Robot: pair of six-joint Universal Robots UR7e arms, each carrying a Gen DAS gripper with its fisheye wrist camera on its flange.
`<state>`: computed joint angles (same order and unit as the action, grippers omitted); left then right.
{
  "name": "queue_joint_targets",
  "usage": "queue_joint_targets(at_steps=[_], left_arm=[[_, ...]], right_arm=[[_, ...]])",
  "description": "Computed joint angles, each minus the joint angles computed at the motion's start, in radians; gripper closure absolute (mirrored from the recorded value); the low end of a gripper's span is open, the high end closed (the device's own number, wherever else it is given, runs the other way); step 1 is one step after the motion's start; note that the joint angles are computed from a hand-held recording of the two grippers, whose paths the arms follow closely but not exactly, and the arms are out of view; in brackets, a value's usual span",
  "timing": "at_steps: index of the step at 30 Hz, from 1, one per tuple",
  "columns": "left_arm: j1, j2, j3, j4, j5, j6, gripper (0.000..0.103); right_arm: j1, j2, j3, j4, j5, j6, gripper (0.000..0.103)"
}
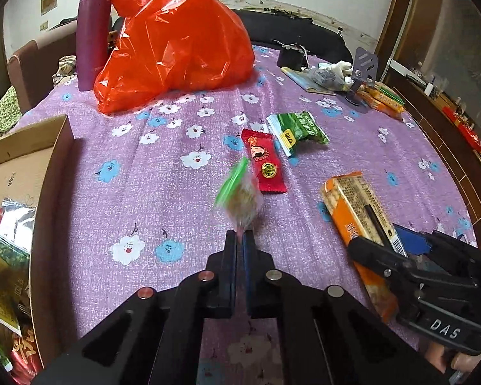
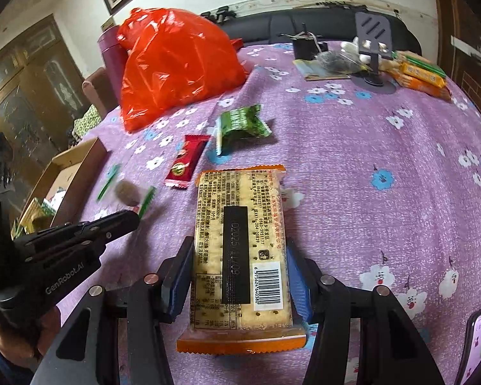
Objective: Organize snacks
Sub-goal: 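Grasp the small clear packet with the left tool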
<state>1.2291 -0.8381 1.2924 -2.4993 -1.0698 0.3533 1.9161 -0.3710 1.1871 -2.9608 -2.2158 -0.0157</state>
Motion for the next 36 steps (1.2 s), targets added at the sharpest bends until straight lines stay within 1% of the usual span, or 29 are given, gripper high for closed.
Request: queue_joint_targets(at_steps=[4, 6, 8, 9, 12, 15, 18, 21, 22, 23, 25, 26, 27, 31, 36], left_arm=[[0.002, -0.006, -0.021, 0.054, -0.016, -0.018, 0.100], [-0.004, -0.012, -0.016, 0.032, 0.005, -0.018, 0.089], [-0.002, -0.011, -0.021, 0.018, 0.005, -0.019, 0.060], [-0.002, -0.004, -0.029, 0.007, 0.016, -0.031, 0.057], [-0.003, 0.015, -0.057, 0.016, 0.032, -0.046, 0.057], [-0.011, 0.047, -0.071, -0.036, 0.081, -0.009, 0.057], [-0.010, 0.082, -0.097, -0.045, 0.112, 0.009, 0.057], [-0.004, 0.101, -0.114, -0.045, 0.098, 0.020, 0.057], [-0.003, 0.103, -0.115, -0.047, 0.093, 0.027, 0.060], [-0.002, 0.105, -0.116, -0.056, 0.084, 0.035, 0.067], [-0.001, 0.111, -0.119, -0.073, 0.082, 0.047, 0.070], [0.000, 0.112, -0.121, -0.073, 0.076, 0.049, 0.076], [0.003, 0.111, -0.123, -0.067, 0.064, 0.047, 0.080], [0.012, 0.106, -0.132, -0.048, 0.023, 0.033, 0.081], [0.008, 0.082, -0.083, -0.128, 0.004, 0.072, 0.081]], right_arm=[[0.000, 0.006, -0.006, 0.007, -0.007, -0.004, 0.046], [-0.001, 0.000, 0.001, 0.005, 0.001, 0.003, 0.046], [0.000, -0.002, 0.004, 0.002, 0.005, 0.003, 0.046], [0.000, -0.002, 0.005, 0.000, 0.007, 0.003, 0.046], [0.000, -0.006, 0.010, -0.005, 0.013, 0.003, 0.046], [0.000, -0.011, 0.019, -0.017, 0.015, 0.007, 0.046], [0.000, -0.012, 0.021, -0.019, 0.016, 0.009, 0.046], [0.000, -0.011, 0.020, -0.019, 0.016, 0.009, 0.046], [0.000, -0.012, 0.020, -0.016, 0.018, 0.010, 0.046], [0.000, -0.012, 0.020, -0.015, 0.020, 0.012, 0.046], [-0.001, -0.011, 0.018, -0.013, 0.021, 0.011, 0.046], [-0.001, -0.011, 0.018, -0.012, 0.021, 0.010, 0.046], [-0.001, -0.010, 0.017, -0.011, 0.022, 0.010, 0.046], [-0.001, -0.008, 0.015, -0.012, 0.024, 0.003, 0.046], [0.000, -0.011, 0.025, -0.042, 0.024, -0.010, 0.046]])
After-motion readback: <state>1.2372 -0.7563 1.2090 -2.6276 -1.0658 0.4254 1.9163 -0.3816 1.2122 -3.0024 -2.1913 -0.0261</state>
